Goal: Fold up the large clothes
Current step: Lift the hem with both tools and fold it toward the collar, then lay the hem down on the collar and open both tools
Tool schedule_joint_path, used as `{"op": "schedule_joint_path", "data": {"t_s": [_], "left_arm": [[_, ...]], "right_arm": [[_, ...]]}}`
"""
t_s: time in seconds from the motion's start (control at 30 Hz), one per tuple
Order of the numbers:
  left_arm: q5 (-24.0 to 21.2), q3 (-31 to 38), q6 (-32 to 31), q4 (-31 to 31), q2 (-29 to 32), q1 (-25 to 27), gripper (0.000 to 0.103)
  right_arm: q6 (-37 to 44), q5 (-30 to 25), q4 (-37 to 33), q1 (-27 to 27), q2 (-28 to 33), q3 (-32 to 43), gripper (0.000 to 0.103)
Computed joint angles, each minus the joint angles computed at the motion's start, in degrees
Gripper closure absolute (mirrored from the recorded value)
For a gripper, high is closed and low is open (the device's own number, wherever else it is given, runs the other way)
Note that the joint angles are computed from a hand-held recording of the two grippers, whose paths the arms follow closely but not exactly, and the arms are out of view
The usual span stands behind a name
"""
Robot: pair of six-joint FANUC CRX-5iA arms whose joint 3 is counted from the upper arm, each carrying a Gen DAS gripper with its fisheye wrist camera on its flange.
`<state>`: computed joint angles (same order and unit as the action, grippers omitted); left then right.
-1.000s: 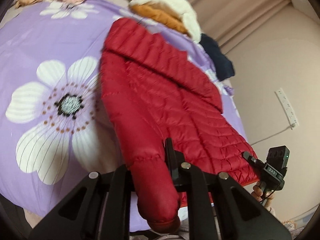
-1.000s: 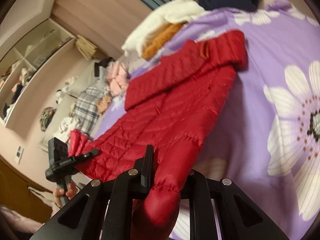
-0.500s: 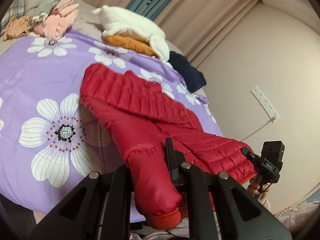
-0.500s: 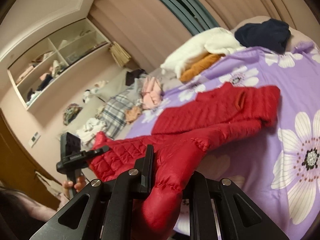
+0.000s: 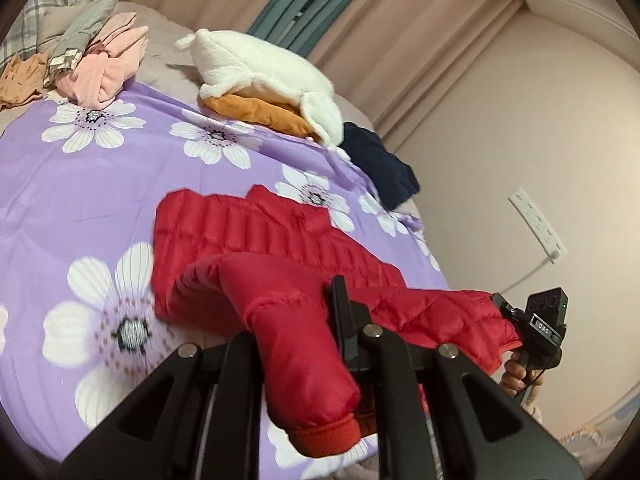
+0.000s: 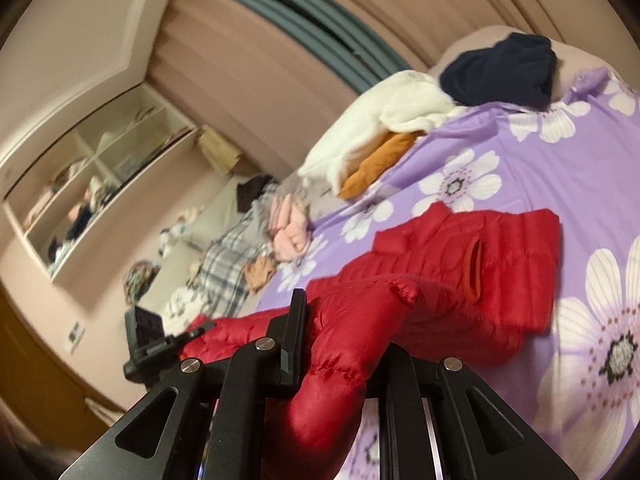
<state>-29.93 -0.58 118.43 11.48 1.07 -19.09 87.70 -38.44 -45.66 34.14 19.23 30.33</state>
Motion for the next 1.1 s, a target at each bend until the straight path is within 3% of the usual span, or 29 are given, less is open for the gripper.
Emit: {"op": "schedule_joint_path", "data": {"t_s": [0.1,0.27,0.5,0.6,0.67,0.8,0.9,0.93,1.0,1.07,1.1], "left_arm": [[-1.39,3.17,-2.88,3.58,3.78,2.47,0.09],[-8.09,14.19,-0.95,1.57,12.67,4.82,0.09],[-13.76,27.23,2.02,4.54,25.67,8.22,0.087],[-16.95,32.91,4.49,3.48,30.67,8.82,0.083],[-17.7,34.7,5.85,4.08,32.87,9.27,0.08],[-19.12,36.44,8.01,8.64,36.74,10.83,0.067],[-18.8,36.44,8.11,11.73,37.29,11.9,0.06],[-17.98,36.3,8.23,12.0,37.0,12.04,0.057],[-14.74,33.8,7.12,13.21,34.89,12.29,0.028],[-15.97,36.39,10.52,6.88,34.04,11.95,0.012],[-17.57,38.44,12.24,2.75,33.91,11.55,0.012]], "right_arm": [[-4.95,-1.29,2.11,-0.73,4.26,5.24,0.087],[-13.87,-5.25,8.34,-1.05,13.14,16.55,0.087],[-29.01,-11.21,16.38,-1.73,26.74,33.28,0.085],[-34.42,-14.66,17.85,-2.25,32.26,40.65,0.071],[-36.78,-16.36,16.81,-2.91,35.24,44.96,0.055],[-42.85,-20.93,16.82,-3.59,40.38,52.71,0.049],[-43.88,-17.82,12.52,-4.94,39.11,49.8,0.038],[-43.21,-14.61,9.23,-5.75,37.19,46.12,0.029],[-42.55,-5.49,2.44,-7.21,32.09,36.47,0.021],[-44.44,-2.48,6.08,-6.67,29.5,32.62,0.02],[-45.25,-2.88,9.69,-6.04,28.87,32.13,0.02]]}}
